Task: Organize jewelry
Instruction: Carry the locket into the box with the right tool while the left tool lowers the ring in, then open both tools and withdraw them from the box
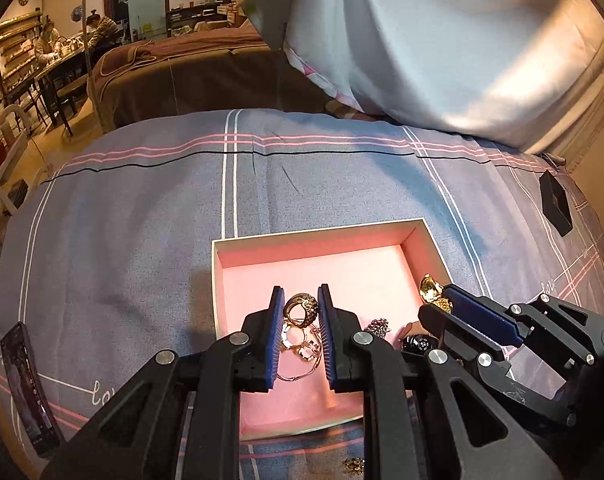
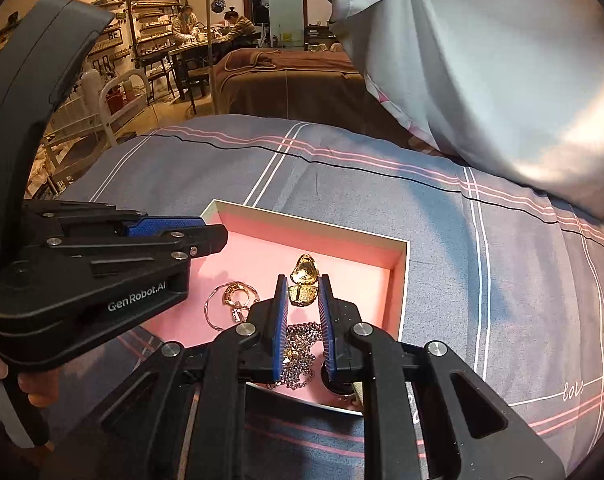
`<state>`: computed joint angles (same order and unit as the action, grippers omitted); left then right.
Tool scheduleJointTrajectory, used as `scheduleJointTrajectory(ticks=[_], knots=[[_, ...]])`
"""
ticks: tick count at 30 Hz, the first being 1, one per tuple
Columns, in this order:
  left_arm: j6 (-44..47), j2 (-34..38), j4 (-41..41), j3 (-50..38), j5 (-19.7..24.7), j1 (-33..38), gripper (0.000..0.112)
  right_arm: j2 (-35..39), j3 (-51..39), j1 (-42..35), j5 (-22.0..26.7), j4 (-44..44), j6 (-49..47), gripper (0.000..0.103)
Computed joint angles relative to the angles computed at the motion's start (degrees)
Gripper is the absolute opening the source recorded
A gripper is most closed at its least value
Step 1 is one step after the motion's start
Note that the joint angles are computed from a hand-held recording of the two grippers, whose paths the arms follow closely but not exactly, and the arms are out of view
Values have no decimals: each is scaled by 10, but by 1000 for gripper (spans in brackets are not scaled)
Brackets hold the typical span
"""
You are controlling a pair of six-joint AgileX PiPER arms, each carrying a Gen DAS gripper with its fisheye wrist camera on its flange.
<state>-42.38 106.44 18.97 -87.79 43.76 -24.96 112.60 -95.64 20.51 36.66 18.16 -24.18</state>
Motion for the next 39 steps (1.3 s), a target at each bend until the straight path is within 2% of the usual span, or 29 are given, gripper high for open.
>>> scheduleJointTrajectory(ticks=[5, 21, 22, 23, 24, 25, 26, 28, 31, 33, 35, 37, 39], knots=[[-7, 0, 8, 4, -3, -5, 17, 2, 10, 3, 4, -14, 8, 16], [-20, 26, 17, -32, 26, -15, 17, -3, 21, 3, 7, 0, -5, 16], [-32, 25, 25, -32, 31, -16, 25, -2, 20, 3, 13, -3, -4, 21], [-47, 22, 35, -33, 39, -16, 59, -6, 24, 5, 15, -16, 4, 39], [-72, 13, 53, -23, 37, -18, 97, -18, 43, 7, -1, -26, 12, 51], [-101, -7, 81, 1, 22, -23, 95, -38, 75, 7, -30, -32, 16, 68], [-113, -24, 100, 20, 12, -28, 97, -58, 108, 6, -58, -35, 20, 70], [-110, -56, 121, 52, 8, -38, 97, -92, 165, -5, -94, -29, 24, 70], [-154, -107, 175, 127, -1, -58, 97, -133, 252, -24, -142, 5, -4, 70], [-191, -136, 197, 184, -11, -67, 97, -139, 288, -30, -131, 74, -81, 70], [-201, -155, 186, 236, -31, -66, 97, -136, 317, -20, -119, 132, -146, 69], [-218, -161, 178, 275, -41, -66, 97, -122, 334, 6, -121, 151, -171, 67], [-223, -167, 163, 310, -56, -64, 97, -104, 341, 41, -138, 137, -154, 64]])
